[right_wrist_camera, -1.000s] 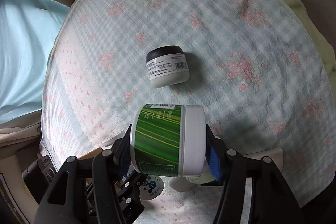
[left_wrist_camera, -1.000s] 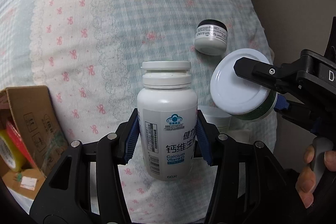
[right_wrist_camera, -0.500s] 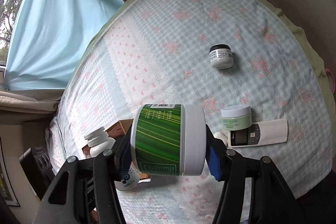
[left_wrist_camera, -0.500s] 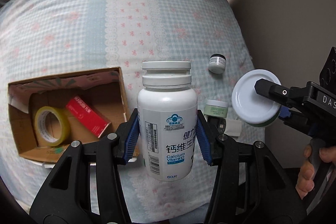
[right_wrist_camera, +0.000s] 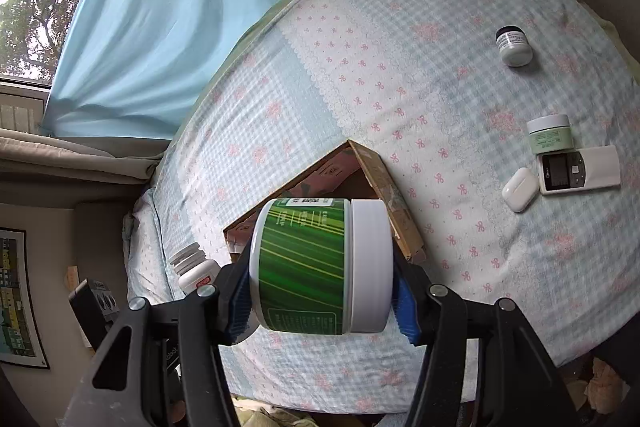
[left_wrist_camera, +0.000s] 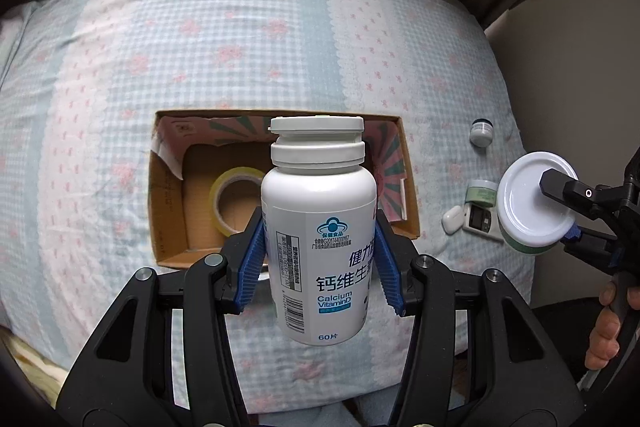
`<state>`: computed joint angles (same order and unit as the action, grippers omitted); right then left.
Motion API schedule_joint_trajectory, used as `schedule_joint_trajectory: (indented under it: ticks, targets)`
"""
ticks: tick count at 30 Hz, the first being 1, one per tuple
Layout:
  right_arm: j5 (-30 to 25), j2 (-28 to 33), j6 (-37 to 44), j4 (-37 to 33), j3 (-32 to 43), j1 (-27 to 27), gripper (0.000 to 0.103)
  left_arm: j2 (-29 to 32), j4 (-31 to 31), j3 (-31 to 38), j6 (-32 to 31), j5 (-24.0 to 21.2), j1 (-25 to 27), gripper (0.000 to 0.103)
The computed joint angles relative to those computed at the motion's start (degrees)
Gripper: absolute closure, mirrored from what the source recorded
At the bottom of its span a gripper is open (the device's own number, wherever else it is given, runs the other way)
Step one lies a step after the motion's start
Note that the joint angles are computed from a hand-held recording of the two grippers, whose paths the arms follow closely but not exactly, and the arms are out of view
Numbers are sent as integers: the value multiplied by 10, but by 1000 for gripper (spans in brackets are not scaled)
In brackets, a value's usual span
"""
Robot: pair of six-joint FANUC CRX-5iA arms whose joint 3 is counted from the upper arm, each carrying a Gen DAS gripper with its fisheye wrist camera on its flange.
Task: Organize rigid objects
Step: 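Carry the bottle with the left tool while the right tool carries the green jar to the box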
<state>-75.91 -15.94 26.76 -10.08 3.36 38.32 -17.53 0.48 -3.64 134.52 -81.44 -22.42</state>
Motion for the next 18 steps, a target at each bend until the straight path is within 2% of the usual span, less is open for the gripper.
schedule_joint_trajectory:
  ticks: [5,9,14,18]
  targets:
    - [31,7,-53,16,-15,55,49,-51,29,-70,-68,3,66,57]
    - [35,35,-51,7,-11,69,49,-72,51,-120,-126,13,122,57]
    - [41,81,-14,-17,1,62,49,-62,74,-163,-186,42,172,57]
    - [39,122,28,-24,11,59,49,-40,74,-186,-216,74,180,57]
